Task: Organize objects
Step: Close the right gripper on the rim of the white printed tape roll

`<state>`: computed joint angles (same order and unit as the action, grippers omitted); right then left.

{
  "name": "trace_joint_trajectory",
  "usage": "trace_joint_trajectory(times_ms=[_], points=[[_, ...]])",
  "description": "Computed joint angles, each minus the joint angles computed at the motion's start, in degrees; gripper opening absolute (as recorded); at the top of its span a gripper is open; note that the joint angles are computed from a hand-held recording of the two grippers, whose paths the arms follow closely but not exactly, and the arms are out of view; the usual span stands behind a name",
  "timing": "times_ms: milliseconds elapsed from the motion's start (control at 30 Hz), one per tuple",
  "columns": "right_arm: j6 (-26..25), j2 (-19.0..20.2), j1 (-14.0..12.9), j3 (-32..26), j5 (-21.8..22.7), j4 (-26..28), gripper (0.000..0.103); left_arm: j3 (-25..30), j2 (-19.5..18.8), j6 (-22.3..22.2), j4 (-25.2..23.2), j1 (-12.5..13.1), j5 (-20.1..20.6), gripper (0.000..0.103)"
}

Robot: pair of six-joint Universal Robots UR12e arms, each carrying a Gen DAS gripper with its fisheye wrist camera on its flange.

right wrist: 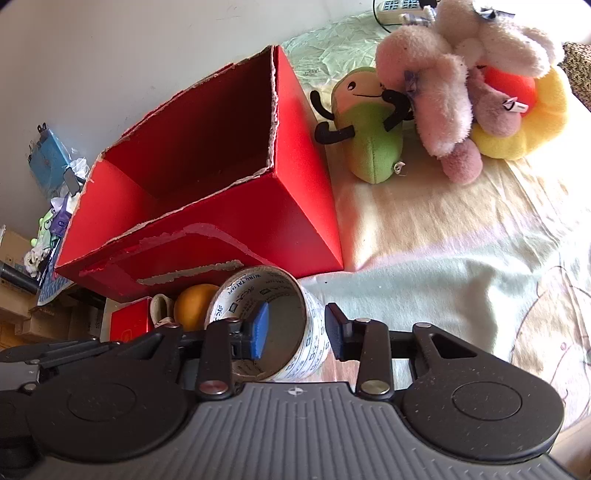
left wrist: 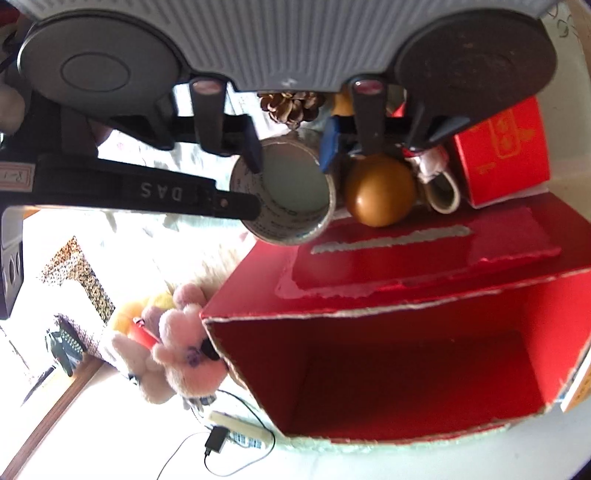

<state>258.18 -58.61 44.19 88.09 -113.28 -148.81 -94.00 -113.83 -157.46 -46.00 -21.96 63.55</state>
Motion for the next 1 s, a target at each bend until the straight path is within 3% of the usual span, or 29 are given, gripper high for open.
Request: trace_joint_trajectory(times_ms=[333,467,667,833,900,1000], points=[[-3.1,0.3,-1.7,0.4,4.7,0.7,0.034,2.5,-1.9,-2.7,-1.2,-1.4,2.6,0.025],[-3.7,0.2,-2.0,0.8,5.5,0.6,0.034,2.1,-1.7,-3.3,0.5,-1.6,4.4,0.026],[-4.5,-0.1,-2.4,1.8,7.3,-0.8,0.025,1.5,-1.5,-2.7,1.3,-2.1,6.2,0.034],[-5.4,-0.4,-2.3,2.4,7.4,-1.8,0.024,1.6,-1.5,-2.8,2.0,-2.6,8.7,0.037],[-5.7,-0.6,-2.3,2.7,7.4,-2.0,0.024,1.2,-1.3,-3.0,2.9,-2.5,8.9,0.045],[-5.8,-0.9,-2.3,3.3,7.5,-2.8,0.024,1.5,-1.7,-3.5,2.7,-2.7,9.6,0.045]])
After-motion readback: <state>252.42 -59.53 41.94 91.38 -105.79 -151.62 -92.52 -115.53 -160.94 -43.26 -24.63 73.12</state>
